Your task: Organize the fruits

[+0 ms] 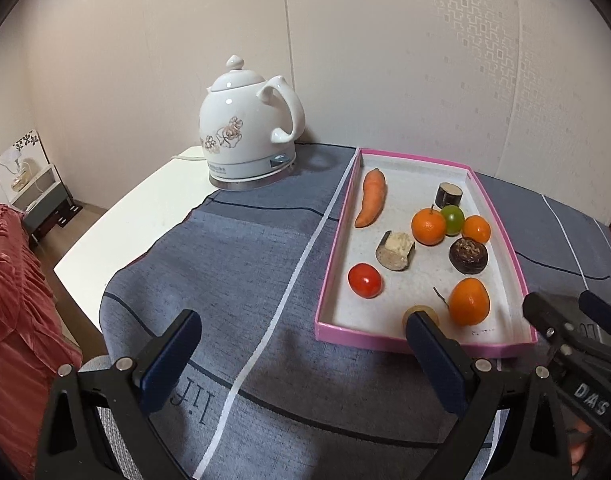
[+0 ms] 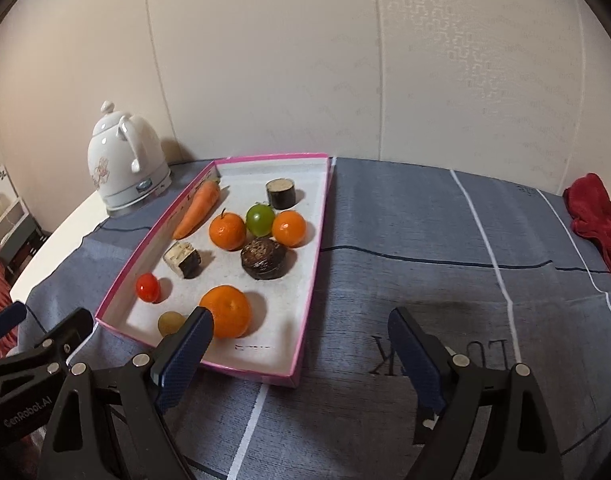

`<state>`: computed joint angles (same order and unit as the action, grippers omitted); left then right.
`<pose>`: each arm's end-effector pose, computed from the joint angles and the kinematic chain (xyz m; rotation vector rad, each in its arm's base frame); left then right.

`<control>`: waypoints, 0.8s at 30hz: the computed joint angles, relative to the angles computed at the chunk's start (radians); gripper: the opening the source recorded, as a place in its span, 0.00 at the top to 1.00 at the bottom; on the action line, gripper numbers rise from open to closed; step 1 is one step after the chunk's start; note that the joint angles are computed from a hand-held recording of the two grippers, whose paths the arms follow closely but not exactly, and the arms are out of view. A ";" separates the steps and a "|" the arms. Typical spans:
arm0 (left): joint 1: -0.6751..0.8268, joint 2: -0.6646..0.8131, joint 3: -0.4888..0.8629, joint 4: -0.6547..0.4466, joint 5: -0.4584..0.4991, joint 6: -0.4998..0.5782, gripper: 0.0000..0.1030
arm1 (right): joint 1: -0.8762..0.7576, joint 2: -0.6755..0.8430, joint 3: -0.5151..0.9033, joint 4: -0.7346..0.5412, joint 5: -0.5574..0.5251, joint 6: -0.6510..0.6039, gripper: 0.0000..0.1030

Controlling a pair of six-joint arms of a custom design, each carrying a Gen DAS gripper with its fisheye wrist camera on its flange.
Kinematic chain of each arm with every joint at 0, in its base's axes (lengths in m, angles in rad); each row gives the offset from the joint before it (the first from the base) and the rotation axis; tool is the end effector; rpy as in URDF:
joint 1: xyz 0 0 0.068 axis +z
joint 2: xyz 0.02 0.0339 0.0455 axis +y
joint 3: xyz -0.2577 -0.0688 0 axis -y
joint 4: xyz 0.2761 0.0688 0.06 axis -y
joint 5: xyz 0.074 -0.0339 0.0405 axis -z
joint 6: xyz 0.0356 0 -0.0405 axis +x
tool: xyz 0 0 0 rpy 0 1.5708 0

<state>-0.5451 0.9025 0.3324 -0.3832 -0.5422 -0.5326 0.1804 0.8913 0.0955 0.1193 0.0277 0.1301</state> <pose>0.1683 -0.0805 0.1321 -0.1929 2.3428 0.1754 0.1768 0.0312 0.0901 -0.0417 2.2501 0.1361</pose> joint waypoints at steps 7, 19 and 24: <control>-0.001 0.006 0.011 -0.023 0.023 -0.016 0.00 | 0.006 -0.028 -0.008 -0.018 0.008 0.001 0.12; 0.019 0.030 0.012 -0.018 0.043 -0.005 0.00 | 0.019 -0.001 -0.004 -0.001 0.012 -0.006 0.12; 0.030 0.040 0.015 -0.019 0.061 0.004 0.00 | 0.028 0.006 -0.004 0.008 0.018 -0.011 0.12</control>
<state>-0.5149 0.9422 0.3475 -0.4017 -0.4809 -0.5287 0.2084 0.8970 0.0911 0.1271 0.0454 0.1195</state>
